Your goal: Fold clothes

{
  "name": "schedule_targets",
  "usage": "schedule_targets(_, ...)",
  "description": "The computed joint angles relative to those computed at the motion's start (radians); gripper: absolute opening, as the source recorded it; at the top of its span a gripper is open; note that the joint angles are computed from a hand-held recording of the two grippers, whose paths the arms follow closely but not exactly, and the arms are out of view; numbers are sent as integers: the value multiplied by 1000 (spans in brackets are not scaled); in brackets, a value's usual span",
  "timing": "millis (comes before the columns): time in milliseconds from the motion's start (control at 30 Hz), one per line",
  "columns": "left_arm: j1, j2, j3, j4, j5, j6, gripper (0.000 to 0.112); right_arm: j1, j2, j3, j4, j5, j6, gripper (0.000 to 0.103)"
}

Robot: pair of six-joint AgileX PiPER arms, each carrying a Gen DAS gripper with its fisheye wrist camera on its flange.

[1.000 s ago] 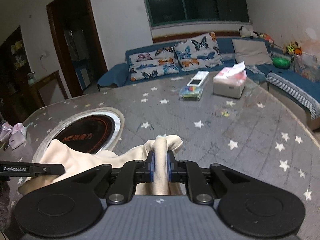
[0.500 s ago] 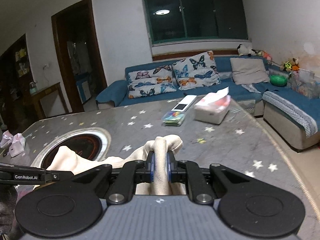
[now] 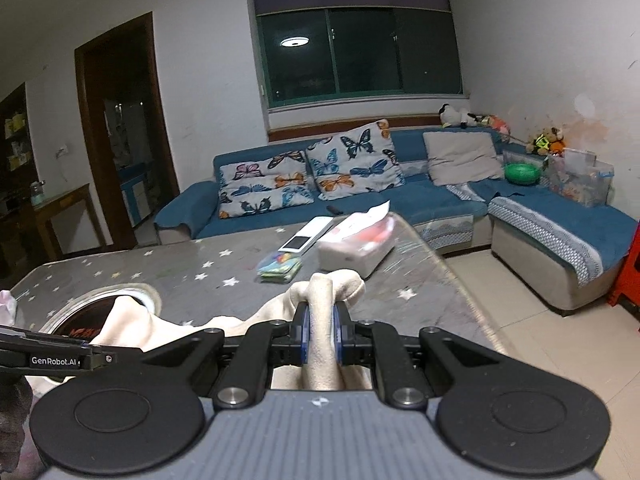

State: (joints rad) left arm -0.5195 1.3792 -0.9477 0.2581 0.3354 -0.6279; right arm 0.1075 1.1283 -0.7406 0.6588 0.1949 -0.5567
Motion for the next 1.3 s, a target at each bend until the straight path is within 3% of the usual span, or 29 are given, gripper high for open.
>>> schedule_targets(333, -51, 108, -141, 92, 34, -81, 15, -92, 44, -48, 150, 22, -187, 11)
schedule_targets(1300, -110, 258, -313, 251, 97, -178, 15, -164, 127, -102, 293, 10, -371, 11)
